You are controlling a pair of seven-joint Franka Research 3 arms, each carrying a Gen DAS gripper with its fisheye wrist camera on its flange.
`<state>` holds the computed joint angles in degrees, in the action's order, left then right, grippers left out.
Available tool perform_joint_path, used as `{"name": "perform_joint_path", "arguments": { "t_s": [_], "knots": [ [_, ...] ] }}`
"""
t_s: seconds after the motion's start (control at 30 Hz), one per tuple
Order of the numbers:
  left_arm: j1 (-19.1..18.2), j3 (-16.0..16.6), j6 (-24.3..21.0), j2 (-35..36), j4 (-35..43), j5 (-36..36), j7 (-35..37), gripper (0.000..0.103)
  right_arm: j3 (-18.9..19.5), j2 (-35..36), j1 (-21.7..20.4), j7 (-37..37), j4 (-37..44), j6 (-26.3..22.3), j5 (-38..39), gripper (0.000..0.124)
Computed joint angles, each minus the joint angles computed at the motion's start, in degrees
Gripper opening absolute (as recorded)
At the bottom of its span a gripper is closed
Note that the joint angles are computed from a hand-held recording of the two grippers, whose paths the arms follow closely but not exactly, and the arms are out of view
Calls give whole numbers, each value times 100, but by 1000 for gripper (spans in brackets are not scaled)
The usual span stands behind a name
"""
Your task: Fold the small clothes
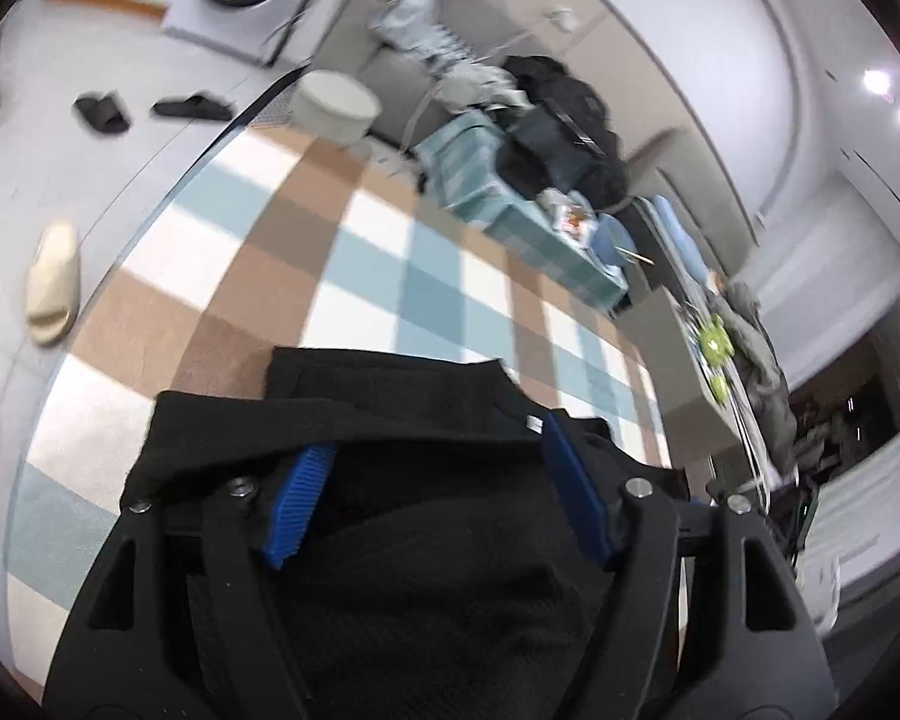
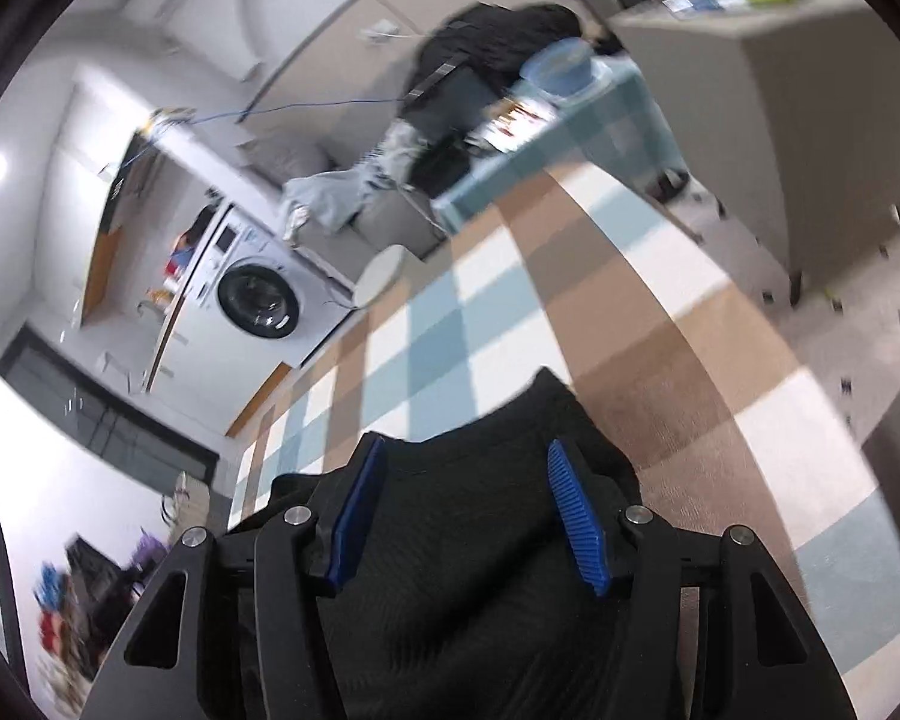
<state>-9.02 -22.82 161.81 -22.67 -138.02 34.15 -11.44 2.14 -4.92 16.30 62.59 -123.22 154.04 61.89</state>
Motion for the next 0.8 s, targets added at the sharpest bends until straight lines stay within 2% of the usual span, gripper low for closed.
{"name": "perform_joint_path", "arguments": {
  "t_s": [0.07, 0.13, 0.33, 0.43, 0.53, 0.63, 0.7, 0.8],
  "knots": [
    [-129, 8, -68, -13, 114, 12, 256, 73, 8, -151, 7, -120, -95, 48, -164, 58],
    [-267, -38, -349, -62, 254, 15, 544, 75, -9, -291, -7, -108, -194, -15, -483, 58],
    [-441, -262, -1259, -341, 265, 109, 663, 80, 17, -603, -163, 735, -538, -128, -2058, 58],
    [-642, -207, -1778, -488, 68, -122, 649, 80, 24, -814, -258, 1086, -725, -472, -2822, 58],
    [-740, -126, -1897, -571, -203, -194, 657, 80, 23, -941, -256, 1047, -814, -764, -3319, 58],
    [-790, -45, -1997, -493, -357, -263, 708, 80, 10, -973, -179, 865, -869, -743, -3436, 64],
    [-860, 22, -2264, -423, -355, -441, 803, 80, 15, -849, -164, 921, -788, -702, -3452, 65],
    [-840, 62, -2005, -709, -679, -402, 536, 80, 35, -640, -178, 1202, -637, -660, -3459, 65]
  ]
}}
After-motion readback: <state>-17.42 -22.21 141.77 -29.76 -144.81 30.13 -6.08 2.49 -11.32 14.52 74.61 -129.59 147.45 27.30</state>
